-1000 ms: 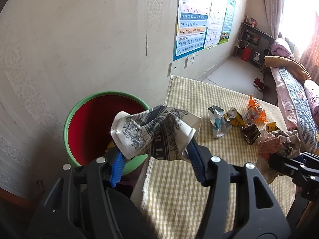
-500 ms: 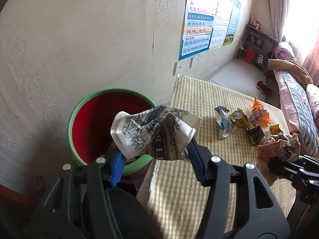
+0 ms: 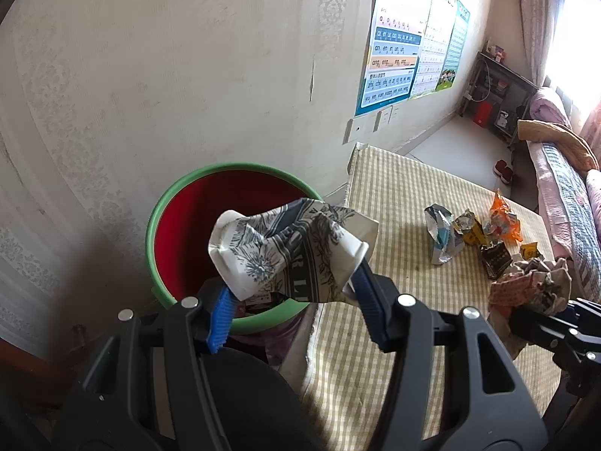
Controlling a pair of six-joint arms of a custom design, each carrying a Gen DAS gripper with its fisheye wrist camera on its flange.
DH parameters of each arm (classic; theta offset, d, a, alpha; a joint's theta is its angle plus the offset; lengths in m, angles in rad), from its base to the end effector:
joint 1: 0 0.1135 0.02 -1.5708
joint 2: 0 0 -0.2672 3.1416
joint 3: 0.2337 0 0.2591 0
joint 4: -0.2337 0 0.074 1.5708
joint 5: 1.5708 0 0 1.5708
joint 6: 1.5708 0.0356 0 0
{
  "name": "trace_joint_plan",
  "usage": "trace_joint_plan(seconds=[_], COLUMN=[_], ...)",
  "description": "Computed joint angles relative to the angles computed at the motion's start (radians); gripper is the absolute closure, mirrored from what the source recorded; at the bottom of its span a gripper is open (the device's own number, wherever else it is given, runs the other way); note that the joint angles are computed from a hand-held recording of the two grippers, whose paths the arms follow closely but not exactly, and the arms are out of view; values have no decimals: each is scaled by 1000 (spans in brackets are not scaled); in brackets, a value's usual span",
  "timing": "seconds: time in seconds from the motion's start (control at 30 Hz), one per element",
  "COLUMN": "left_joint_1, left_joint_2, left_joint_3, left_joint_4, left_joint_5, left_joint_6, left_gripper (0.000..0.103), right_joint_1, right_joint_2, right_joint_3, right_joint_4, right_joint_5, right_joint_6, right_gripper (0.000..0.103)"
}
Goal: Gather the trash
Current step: 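Carry the white paper and crumpled newspaper over the red bucket, then open both tools to drop the papers into the bucket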
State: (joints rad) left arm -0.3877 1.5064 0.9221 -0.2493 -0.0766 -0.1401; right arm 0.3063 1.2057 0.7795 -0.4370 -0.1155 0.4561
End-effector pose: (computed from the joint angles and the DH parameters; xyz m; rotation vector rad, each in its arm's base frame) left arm 0.2970 -0.1184 0.2101 0.2618 2.3925 -0.1535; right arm 0.2371 0.0793 0.2304 0.1330 2.4818 0.4748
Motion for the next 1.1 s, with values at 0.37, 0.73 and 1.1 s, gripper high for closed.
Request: trace_joint_plan(seconds=[0.37, 0.73, 1.1], left_joint_1=[70, 165, 200], left_joint_2=[35, 104, 156], left_joint_3=[15, 66, 87], left_joint_4=[4, 17, 21], left_joint_5=[17, 3, 17], left_joint_6=[-1, 32, 39], left_gripper=[48, 48, 48], right_joint_1=[57, 78, 86], right_joint_2=[184, 373, 435], right_joint_3=[122, 268, 299], right_joint_4=[65, 108, 125], right_joint_5=[-4, -17, -35], right_joint_6=[-58, -70, -49], right_gripper=[62, 62, 61])
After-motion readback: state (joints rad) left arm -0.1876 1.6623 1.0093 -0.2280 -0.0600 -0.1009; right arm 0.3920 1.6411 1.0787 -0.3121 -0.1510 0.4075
